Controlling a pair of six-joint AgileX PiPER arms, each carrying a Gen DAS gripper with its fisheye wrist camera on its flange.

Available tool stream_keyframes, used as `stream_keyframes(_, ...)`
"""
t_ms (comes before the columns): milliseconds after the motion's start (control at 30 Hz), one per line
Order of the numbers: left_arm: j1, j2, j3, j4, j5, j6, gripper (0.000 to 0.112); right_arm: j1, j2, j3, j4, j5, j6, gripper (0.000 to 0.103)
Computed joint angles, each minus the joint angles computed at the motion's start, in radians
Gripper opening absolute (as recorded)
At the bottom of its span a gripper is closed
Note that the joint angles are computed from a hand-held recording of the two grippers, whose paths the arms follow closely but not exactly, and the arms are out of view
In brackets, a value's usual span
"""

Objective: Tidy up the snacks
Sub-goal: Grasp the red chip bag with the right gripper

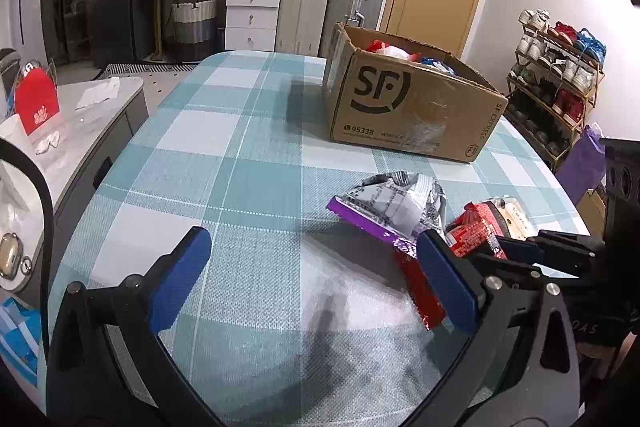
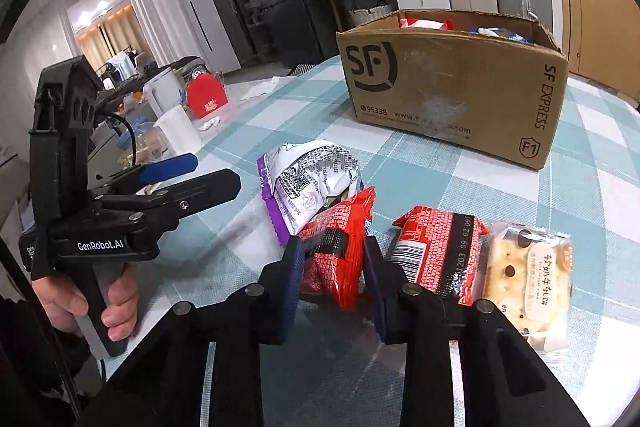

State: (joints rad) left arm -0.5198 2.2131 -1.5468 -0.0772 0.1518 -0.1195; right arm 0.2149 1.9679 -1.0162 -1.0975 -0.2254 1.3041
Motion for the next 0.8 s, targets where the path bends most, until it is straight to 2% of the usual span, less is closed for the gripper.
stream_keyframes(167,0.008,-0.02,0.034,-0.06,-0.004,0.055,0.102,-0.009,-0.015,0.035,0.079,-0.042,-0.063,0.026)
stream_keyframes(467,0.011,-0.042,0.066,0.018,-0.005,-0.026,0.102,-0.034,-0.129,0.171,0.305,-0.078,-0.266,0.023)
stream_keyframes(667,0.0,-0.025,0.005,0.022,0.08,-0.015,0.102,-0.084,-0.2,0.273,0.401,-0.155,-0.333,0.023)
stream_keyframes(800,-0.006,-0.003,-0.069,-0.066,0.15,0.101,0.102,-0.13,-0.247,0.349,0.45,-0.205,-0.366,0.023)
